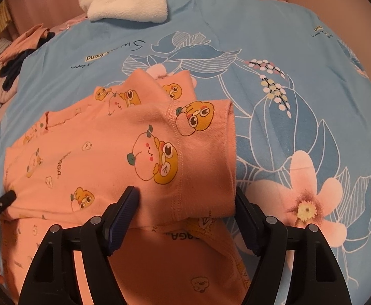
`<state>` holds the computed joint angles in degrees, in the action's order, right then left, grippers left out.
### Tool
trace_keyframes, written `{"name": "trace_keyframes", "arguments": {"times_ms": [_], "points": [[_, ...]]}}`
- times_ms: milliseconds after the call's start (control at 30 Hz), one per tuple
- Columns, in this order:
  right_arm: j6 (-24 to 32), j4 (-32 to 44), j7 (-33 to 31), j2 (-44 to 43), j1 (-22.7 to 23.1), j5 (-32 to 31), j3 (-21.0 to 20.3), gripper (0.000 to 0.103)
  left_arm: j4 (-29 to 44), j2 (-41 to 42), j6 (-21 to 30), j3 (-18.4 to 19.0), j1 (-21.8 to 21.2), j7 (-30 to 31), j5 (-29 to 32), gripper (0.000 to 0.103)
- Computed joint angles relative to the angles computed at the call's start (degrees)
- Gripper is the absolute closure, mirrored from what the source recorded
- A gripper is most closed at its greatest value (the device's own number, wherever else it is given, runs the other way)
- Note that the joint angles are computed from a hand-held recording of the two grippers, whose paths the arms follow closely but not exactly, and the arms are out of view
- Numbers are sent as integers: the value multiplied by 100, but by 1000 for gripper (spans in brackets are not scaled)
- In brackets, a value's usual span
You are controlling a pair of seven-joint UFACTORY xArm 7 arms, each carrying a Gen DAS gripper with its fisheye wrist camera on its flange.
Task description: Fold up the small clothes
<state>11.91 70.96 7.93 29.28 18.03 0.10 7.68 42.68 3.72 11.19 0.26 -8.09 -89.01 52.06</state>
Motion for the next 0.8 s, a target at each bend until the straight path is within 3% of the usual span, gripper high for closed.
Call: {"name": "trace_keyframes", "arguments": {"times_ms": [100, 200, 300, 367, 433, 500, 600, 667, 800], "points": [[83, 72, 50, 32, 56, -26, -40, 24, 11, -24, 79, -32, -10, 90, -125, 58], [462, 287, 193, 44, 171, -93, -148, 22, -39, -215, 394, -210, -30, 959, -943, 50], [535, 149, -12, -184, -151, 249, 218, 22, -236, -630, 627, -360, -42, 1373, -1502, 34], [273, -152, -226, -464, -305, 471, 408, 22, -524, -1058, 486, -494, 48, 1225, -1581, 25], [76, -475, -233, -840, -210, 425, 317, 22, -750, -1449, 432, -722, 199, 983, -1440, 15], [-105, -760, -376, -1168, -289, 554, 421, 22, -965, -1899, 528, -997, 342, 789, -1356, 12], [-369, -1188, -1285, -1692, -890, 1564, 1127, 17, -1307, -2576, 574, -1312, 430, 736, -1514, 6], [-474, -1432, -2153, -2060, -1282, 2624, 1623, 14, -1526, -2959, 548, -1480, 448, 757, -1716, 6], [-529, -1705, -3077, -2494, -1339, 3681, 1743, 14, -1828, -3487, 560, -1765, 383, 786, -2204, 6]]}}
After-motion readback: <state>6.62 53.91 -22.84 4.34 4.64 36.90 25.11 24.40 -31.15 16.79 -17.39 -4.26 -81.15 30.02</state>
